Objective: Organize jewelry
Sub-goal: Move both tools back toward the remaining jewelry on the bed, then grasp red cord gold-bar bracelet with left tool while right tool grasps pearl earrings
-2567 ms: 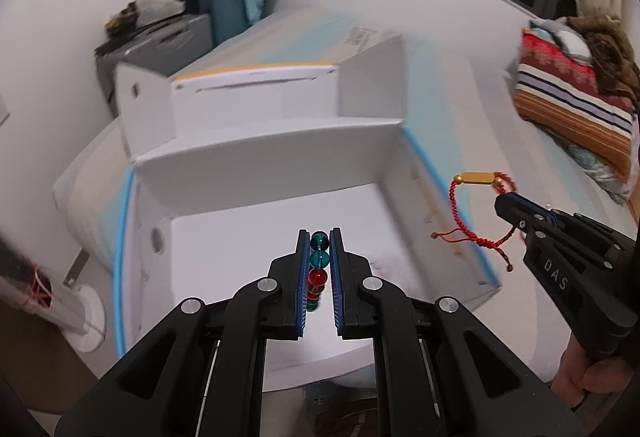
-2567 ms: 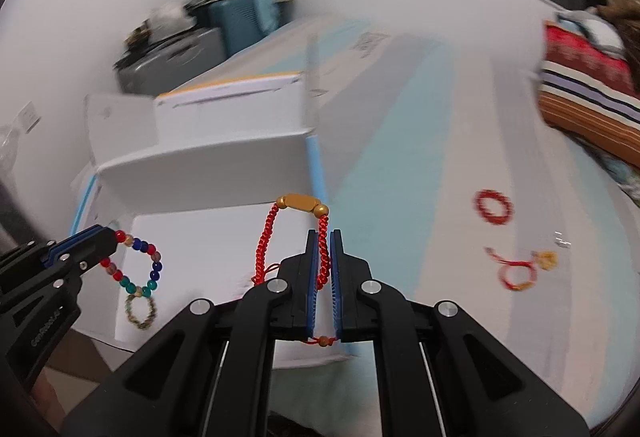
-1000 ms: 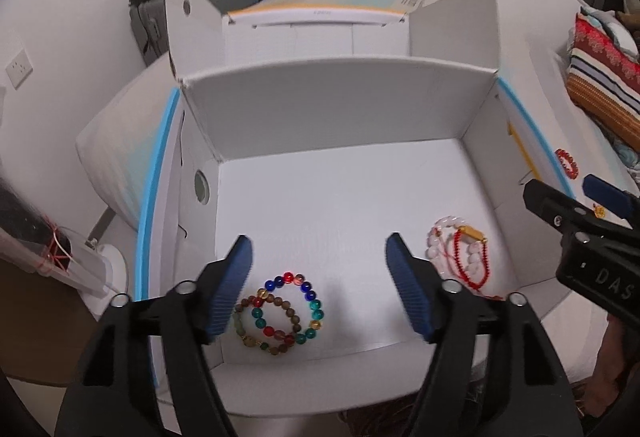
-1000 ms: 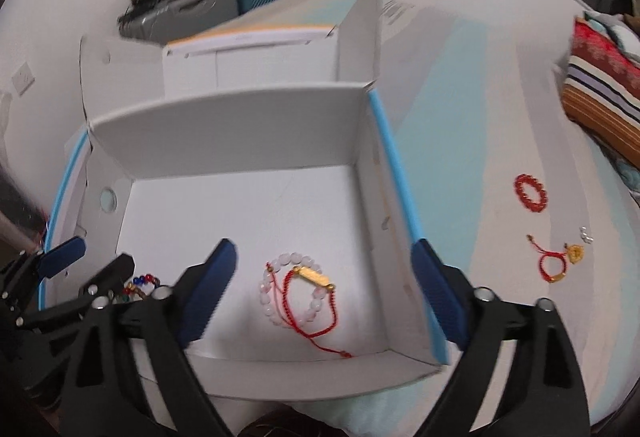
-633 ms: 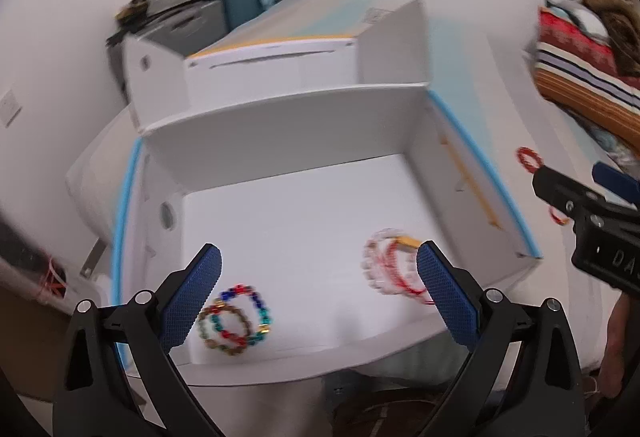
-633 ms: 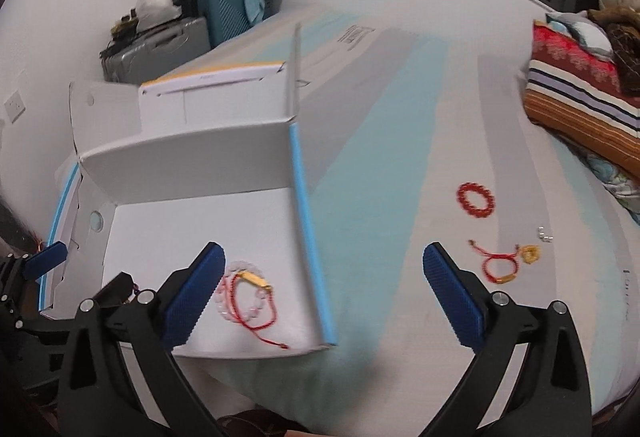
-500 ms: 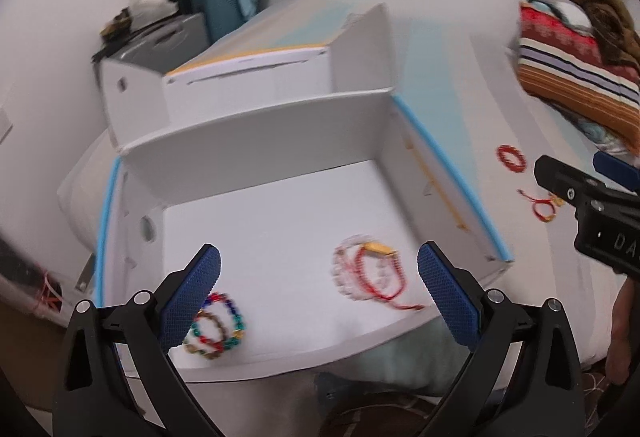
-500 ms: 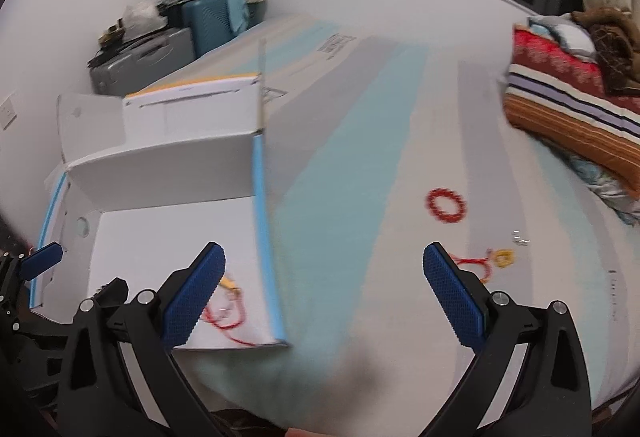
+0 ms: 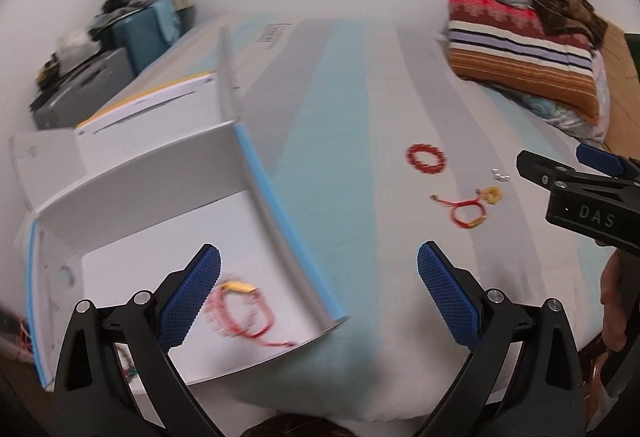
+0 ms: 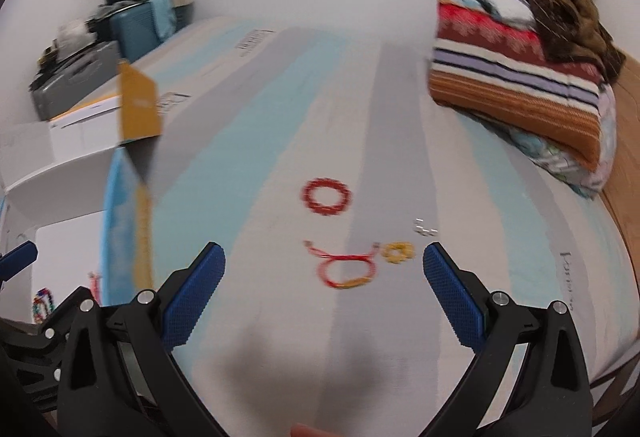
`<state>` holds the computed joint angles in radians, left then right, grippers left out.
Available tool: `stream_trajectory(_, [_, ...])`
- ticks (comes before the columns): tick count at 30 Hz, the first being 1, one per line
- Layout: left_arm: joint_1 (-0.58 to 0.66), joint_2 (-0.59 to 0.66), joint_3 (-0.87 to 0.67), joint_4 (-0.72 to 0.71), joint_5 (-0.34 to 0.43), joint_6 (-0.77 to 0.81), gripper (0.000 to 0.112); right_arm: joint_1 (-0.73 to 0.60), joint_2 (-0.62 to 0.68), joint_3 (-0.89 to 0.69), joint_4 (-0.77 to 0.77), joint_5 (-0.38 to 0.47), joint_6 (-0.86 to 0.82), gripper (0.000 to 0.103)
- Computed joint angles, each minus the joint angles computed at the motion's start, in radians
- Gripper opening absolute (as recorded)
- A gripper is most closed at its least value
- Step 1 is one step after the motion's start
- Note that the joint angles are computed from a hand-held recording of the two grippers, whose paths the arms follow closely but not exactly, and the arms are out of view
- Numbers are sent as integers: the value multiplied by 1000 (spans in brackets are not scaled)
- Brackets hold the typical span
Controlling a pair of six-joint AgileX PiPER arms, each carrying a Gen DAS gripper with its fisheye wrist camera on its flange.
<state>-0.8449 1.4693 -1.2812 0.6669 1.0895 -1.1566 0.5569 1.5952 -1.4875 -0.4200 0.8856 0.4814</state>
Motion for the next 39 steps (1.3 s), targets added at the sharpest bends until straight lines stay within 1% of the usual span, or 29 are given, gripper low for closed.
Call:
stream_trajectory(5, [2, 153, -148, -26, -33, 55, 97, -161, 35, -7, 98, -43, -134, 95])
stream_trajectory(11, [12, 348, -338, -78, -69, 129, 97, -317, 145, -56, 207, -77, -270, 95])
stream_trajectory(14, [26, 446, -430, -117, -83, 168, 97, -365, 206, -86, 237, -89, -306, 95])
stream_trajectory(16, [38, 511, -491, -147, -91, 198, 97, -404, 257, -109, 283, -103, -345, 95])
stream_trajectory(19, [58, 628, -604, -187, -92, 258, 97, -439, 327, -145, 306, -121, -361, 95])
stream_trajectory(23, [85, 739, -712, -231, -101, 288, 97, -468, 392, -171, 329, -150, -375, 95])
stream_trajectory(26, [90, 823, -808, -235, -81, 301, 97, -489, 429, -182, 382, -180, -405, 95])
stream_trajectory(29, [89, 901, -904, -220, -52, 326, 97, -495, 483, -232, 408, -172, -429, 95])
stream_trajectory(30, [92, 914, -924, -225, -45, 332, 97, -494, 511, -270, 413, -152, -441, 95])
stream_trajectory(32, [104, 939, -948, -242, -44, 330, 97, -493, 541, -306, 412, -143, -443, 95])
stream_trajectory(34, [117, 977, -998, -266, -23, 345, 97, -495, 574, -341, 421, -128, -456, 95])
stream_trajectory(35, [118, 986, -1013, -270, -11, 350, 97, -497, 585, -352, 425, -121, -458, 93])
stream_trajectory(36, [119, 996, -1026, -270, -3, 354, 97, -501, 603, -369, 438, -106, -466, 88])
stream_trajectory(38, [120, 1009, -1040, -269, 2, 360, 96, -512, 635, -401, 473, -82, -490, 85])
stream_trajectory(39, [121, 1018, -1052, -271, 13, 363, 96, -514, 644, -410, 479, -75, -492, 81])
